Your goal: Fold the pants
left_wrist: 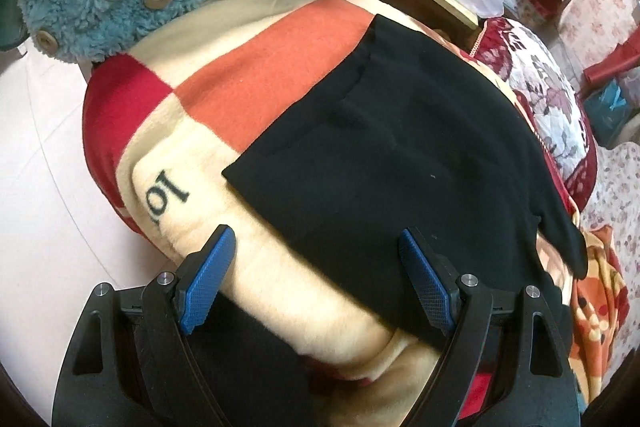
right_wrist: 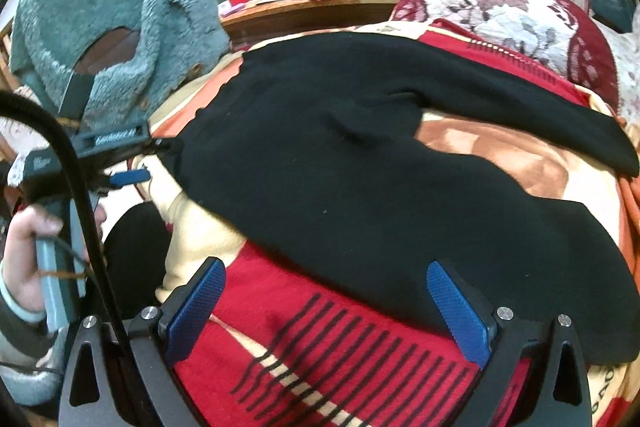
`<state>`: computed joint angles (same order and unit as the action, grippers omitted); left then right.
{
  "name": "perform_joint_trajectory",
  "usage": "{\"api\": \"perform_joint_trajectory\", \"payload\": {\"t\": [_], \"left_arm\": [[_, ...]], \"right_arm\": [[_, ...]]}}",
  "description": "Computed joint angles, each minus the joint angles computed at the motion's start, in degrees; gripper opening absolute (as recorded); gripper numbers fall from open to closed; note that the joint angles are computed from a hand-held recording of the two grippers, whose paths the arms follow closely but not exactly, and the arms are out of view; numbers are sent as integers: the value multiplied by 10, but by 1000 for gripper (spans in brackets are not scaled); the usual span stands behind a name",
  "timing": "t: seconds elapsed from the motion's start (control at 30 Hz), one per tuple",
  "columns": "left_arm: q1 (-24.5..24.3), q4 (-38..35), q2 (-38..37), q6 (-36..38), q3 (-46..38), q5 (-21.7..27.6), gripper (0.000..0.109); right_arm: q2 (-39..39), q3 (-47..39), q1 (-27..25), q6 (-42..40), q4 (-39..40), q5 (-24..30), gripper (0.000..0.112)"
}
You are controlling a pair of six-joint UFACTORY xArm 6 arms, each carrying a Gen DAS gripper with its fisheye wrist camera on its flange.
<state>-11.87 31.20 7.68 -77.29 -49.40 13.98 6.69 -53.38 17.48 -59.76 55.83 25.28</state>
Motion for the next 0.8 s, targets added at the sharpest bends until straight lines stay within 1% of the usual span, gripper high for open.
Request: {"api": "perform_joint_trajectory", "payload": {"t": [0.1,0.17,0.23,0.3,0.4,0.47,0.53,0.57,0.6,0.63,0.67,0.7,0.77,0.8], "left_arm": [[4,7,12,-3,-15,4,84],[5,10,21,-2,-26,9,84],[4,25,28,-11,-37,17,84],[2,40,35,-18,-47,25,84],[-2,50,42,-17,-59,41,84],[-3,41,47,3,-65,46,84],[-2,52,46,1,-67,49,74],[-1,66,45,-10,-67,53,61],[0,80,43,-21,-68,55,44],[3,94,40,-33,-65,50,35],[8,103,36,-42,-61,41,23],[13,106,34,-48,-57,33,16],[22,92,34,-31,-51,9,13],[22,86,35,-22,-52,8,12]], "right_arm": [[2,5,9,-18,-3,-13,100],[8,9,18,-25,-22,-41,95],[19,4,20,-27,-43,-39,86],[31,4,29,-23,-60,-73,80],[52,-8,35,-37,-58,-99,74],[62,-18,41,-56,-54,-115,61],[70,-36,36,-65,-44,-93,41],[74,-44,34,-61,-44,-84,37],[78,-53,32,-58,-42,-75,32],[80,-58,31,-52,-43,-67,26],[82,-64,29,-47,-41,-54,24],[83,-69,27,-41,-38,-41,18],[82,-73,25,-34,-36,-26,16],[83,-76,25,-27,-42,-22,15]]}}
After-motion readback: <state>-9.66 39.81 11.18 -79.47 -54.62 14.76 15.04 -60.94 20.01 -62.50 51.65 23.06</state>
